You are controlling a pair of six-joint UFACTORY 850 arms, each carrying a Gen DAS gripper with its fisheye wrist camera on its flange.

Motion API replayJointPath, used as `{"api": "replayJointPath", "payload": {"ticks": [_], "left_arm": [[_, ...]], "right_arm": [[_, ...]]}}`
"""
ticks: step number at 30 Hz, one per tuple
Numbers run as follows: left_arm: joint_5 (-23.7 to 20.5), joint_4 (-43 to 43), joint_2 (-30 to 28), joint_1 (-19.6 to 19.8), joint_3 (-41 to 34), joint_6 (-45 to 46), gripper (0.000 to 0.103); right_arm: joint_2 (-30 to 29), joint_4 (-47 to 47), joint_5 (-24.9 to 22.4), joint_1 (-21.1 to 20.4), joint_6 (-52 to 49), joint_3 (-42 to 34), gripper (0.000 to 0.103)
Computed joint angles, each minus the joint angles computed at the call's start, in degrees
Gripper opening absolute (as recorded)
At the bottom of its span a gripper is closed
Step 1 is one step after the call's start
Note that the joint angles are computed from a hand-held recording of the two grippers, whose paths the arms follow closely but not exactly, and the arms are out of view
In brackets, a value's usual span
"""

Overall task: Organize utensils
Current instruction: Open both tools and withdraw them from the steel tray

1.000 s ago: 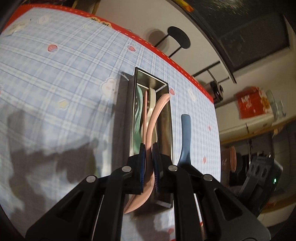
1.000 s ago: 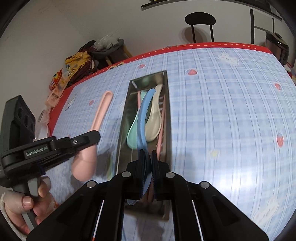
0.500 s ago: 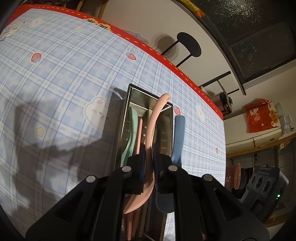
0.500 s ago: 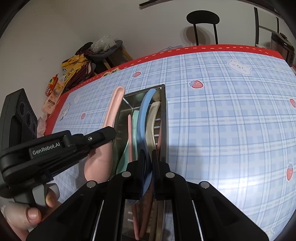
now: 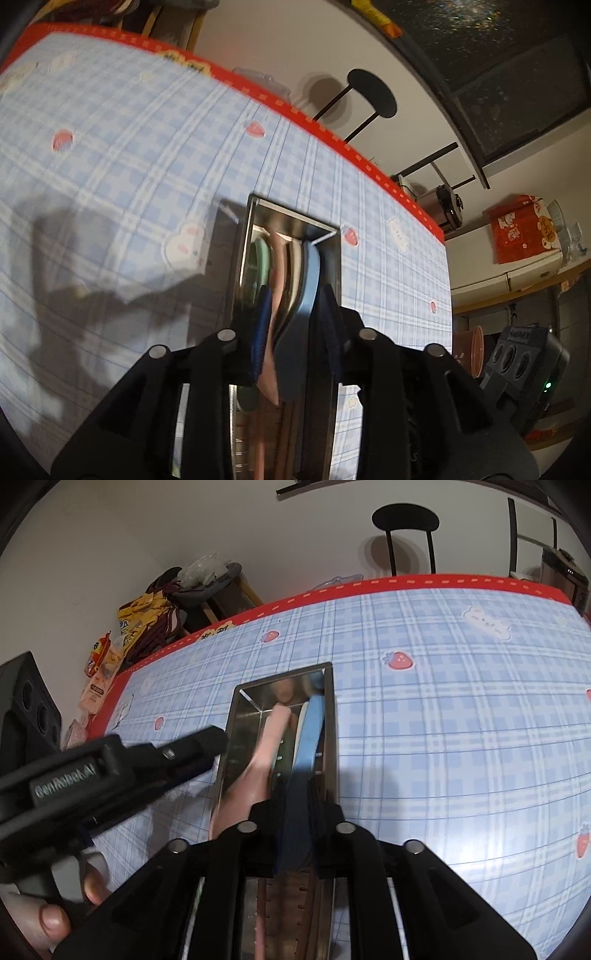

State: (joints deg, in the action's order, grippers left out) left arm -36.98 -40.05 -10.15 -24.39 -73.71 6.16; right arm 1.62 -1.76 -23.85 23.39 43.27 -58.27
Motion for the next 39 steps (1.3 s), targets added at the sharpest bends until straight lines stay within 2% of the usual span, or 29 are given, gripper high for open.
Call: {"api": "replayJointPath", "payload": {"ticks": [3, 5, 6, 7, 8, 10, 13, 20, 26, 33, 39], "left_arm": [[0.6, 1.0, 1.1, 0.5, -0.2, 1.2, 0.046], [0.9, 2.0, 2.2, 0.9, 0.0, 1.7, 0.054], [1.0, 2.7, 2.7, 1.1, 0.2, 1.8, 0.061], [1.2, 3.6, 3.4, 1.3, 0.4, 1.8, 0.071], [1.4, 4.3, 3.8, 1.5, 0.6, 1.8, 0.076], [2.3, 6.4, 5.7, 1.8, 1.5, 1.8, 0.09], [2.4, 12.0, 8.0, 1.9, 2.5, -0.3, 0.097], [1.0, 19.8, 13.9, 3.1, 7.2, 0.9, 0.097], [-1.0, 25.8, 20.2, 5.1, 14.7, 0.6, 0.097], [-3.4, 29.7, 25.0, 5.6, 22.7, 0.9, 0.097], [-4.2, 30.3, 27.9, 3.7, 28.0, 2.6, 0.097]], "right_arm": [[1.3, -4.8, -1.6, 0.8, 4.2, 0.1, 0.042], [2.2, -7.8, -3.1, 1.6, 6.6, 0.1, 0.06], [2.6, -9.0, -4.0, 2.0, 7.6, 0.1, 0.064], [3.0, -9.9, -4.7, 2.4, 8.5, 0.2, 0.073], [3.4, -10.8, -5.7, 3.0, 9.3, 0.2, 0.081], [4.4, -13.3, -7.8, 4.5, 12.0, 0.3, 0.089], [5.5, -15.7, -10.0, 6.7, 15.0, 0.7, 0.097], [7.3, -22.0, -15.1, 13.4, 25.5, 1.4, 0.097], [8.9, -24.8, -18.0, 19.0, 33.1, 3.5, 0.097], [10.0, -25.6, -20.6, 24.6, 37.1, 6.4, 0.097], [10.0, -25.1, -22.0, 28.4, 37.2, 9.0, 0.097]]}}
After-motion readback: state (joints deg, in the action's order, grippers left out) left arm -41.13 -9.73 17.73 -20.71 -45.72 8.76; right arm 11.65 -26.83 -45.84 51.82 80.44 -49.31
